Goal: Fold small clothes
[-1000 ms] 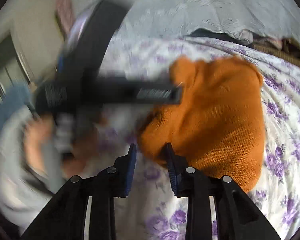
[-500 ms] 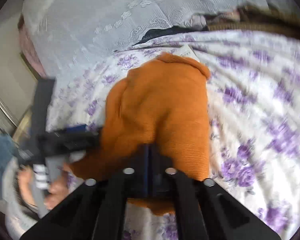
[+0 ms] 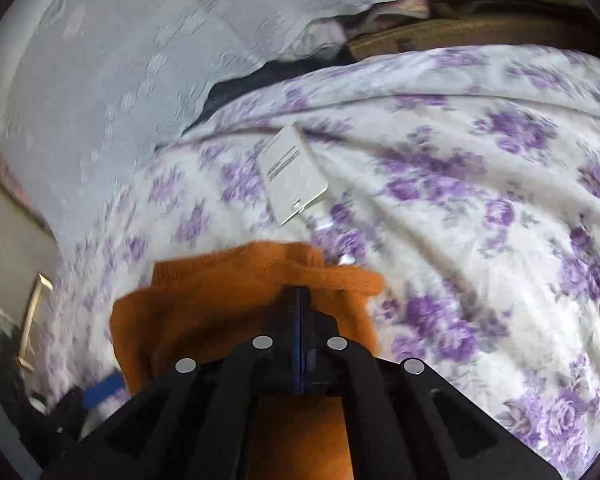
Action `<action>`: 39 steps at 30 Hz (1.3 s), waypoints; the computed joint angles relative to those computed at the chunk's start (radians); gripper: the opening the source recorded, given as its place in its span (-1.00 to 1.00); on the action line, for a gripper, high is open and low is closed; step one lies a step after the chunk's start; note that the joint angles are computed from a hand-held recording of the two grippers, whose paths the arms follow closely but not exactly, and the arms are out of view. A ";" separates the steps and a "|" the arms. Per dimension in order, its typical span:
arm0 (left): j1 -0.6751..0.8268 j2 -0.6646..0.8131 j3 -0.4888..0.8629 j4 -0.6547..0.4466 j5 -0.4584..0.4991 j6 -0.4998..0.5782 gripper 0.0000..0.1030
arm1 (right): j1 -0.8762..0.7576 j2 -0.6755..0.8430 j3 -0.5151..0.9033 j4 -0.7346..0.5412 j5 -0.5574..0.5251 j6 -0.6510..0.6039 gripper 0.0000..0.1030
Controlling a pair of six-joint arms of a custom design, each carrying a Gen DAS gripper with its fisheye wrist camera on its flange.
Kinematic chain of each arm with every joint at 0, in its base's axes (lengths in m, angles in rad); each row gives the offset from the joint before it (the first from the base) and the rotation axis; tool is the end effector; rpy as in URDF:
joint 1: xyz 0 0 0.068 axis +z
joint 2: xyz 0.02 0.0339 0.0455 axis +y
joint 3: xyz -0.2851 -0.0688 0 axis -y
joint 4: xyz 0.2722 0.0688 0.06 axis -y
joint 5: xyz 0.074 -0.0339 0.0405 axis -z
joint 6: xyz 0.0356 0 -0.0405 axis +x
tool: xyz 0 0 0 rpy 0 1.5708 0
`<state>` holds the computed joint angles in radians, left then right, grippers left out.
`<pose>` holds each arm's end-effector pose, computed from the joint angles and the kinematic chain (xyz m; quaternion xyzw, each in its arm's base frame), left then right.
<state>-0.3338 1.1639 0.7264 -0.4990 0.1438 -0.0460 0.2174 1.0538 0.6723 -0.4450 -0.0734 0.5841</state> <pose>0.2288 -0.0847 0.2264 0.1581 0.9347 -0.1257 0.2926 0.2223 0.0518 0.2351 0.1566 0.9178 0.1732 0.3212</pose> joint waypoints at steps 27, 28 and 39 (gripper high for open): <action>0.217 0.069 0.044 -0.150 0.433 0.084 0.91 | -0.404 -0.510 -0.237 -0.226 -0.562 -0.145 -0.03; 0.204 0.066 0.042 -0.150 0.418 0.084 0.91 | -0.405 -0.509 -0.238 -0.223 -0.576 -0.140 -0.03; 0.153 0.114 0.052 -0.165 0.570 0.103 0.91 | -0.403 -0.475 -0.259 -0.179 -0.719 -0.109 0.02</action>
<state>-0.1808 1.2780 0.7785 -0.6645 0.7136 0.0569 -0.1851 0.5790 0.4128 -0.6238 -0.7923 0.4752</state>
